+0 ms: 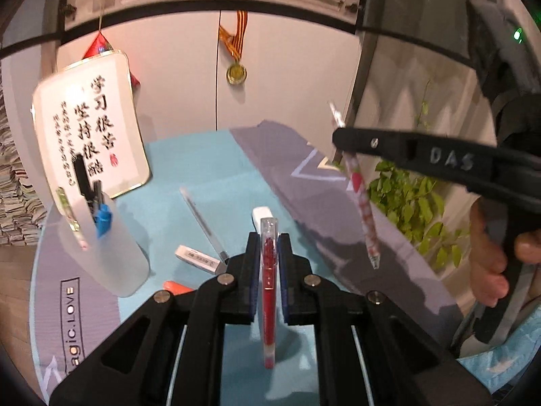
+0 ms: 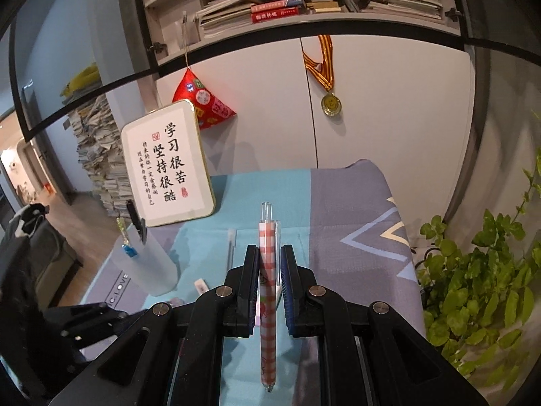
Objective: Organize stationery
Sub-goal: 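Lower the red pen into the frosted cup and open the left gripper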
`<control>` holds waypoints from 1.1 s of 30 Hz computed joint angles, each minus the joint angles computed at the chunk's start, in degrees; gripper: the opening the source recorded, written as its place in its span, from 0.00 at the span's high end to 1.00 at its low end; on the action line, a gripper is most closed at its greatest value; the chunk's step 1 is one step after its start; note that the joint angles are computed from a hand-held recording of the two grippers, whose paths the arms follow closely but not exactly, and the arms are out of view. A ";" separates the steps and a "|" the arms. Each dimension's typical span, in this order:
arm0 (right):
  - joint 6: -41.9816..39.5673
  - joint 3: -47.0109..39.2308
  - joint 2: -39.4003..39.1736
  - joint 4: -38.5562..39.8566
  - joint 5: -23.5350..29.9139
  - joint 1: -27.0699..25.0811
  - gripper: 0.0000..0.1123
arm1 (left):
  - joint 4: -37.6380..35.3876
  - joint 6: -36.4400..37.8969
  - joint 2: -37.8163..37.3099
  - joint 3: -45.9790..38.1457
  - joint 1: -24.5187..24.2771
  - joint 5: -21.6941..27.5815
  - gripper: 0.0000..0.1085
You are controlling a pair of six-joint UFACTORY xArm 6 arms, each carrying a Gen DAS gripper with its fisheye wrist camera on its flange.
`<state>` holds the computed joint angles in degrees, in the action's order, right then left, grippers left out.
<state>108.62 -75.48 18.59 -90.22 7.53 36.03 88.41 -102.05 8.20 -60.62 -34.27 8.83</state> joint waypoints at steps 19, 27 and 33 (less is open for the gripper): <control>2.58 3.49 -4.45 -2.82 5.19 4.91 0.88 | 13.11 -14.33 -10.43 7.18 -1.92 6.37 0.92; -3.79 2.12 -3.54 2.77 6.88 6.95 0.88 | 17.57 -19.67 -13.83 10.01 -0.96 7.32 0.92; -8.54 -0.42 -1.74 6.59 8.04 8.43 0.88 | 21.40 -23.05 -18.46 12.38 1.33 8.96 0.92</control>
